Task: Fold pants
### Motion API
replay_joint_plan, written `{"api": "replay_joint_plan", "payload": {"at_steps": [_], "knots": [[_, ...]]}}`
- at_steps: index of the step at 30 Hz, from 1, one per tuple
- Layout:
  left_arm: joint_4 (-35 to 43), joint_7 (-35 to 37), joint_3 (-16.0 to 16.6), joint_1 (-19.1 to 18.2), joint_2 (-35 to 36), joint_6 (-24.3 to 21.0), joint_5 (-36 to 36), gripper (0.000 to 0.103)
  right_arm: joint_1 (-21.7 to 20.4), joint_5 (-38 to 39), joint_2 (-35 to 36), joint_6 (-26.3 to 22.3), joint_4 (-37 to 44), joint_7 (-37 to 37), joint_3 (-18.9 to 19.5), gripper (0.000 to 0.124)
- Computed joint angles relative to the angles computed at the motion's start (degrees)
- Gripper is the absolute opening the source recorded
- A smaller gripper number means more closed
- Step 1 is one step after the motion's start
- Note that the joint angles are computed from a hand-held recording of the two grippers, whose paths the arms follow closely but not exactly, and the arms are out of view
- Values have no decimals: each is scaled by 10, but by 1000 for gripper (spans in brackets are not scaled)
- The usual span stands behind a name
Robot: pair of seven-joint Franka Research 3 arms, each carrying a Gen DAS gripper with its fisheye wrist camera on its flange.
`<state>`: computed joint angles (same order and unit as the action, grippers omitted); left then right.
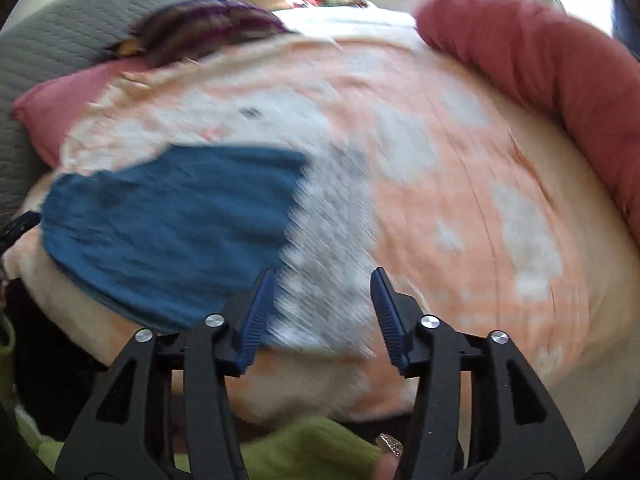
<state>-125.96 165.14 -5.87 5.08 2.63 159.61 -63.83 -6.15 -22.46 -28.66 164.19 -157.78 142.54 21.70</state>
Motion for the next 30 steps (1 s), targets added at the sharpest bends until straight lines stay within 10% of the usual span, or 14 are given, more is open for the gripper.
{"api": "replay_joint_plan", "payload": {"at_steps": [4,13,15,21,30], "knots": [[68,-112,9,16,57,7,75,69,-9,-43,94,54,90,-39,17,52],[258,-320,-22,80,216,-176,184,60,46,-103,426,1,430,-125,10,52],[263,-324,-38,89,227,-174,190,31,53,-81,475,-25,484,-153,14,52],[184,-269,-77,114,189,-66,192,24,160,-84,606,-220,668,-158,-72,53],[190,-225,-109,153,204,-64,150,31,178,-4,579,-132,601,-165,-129,57]]}}
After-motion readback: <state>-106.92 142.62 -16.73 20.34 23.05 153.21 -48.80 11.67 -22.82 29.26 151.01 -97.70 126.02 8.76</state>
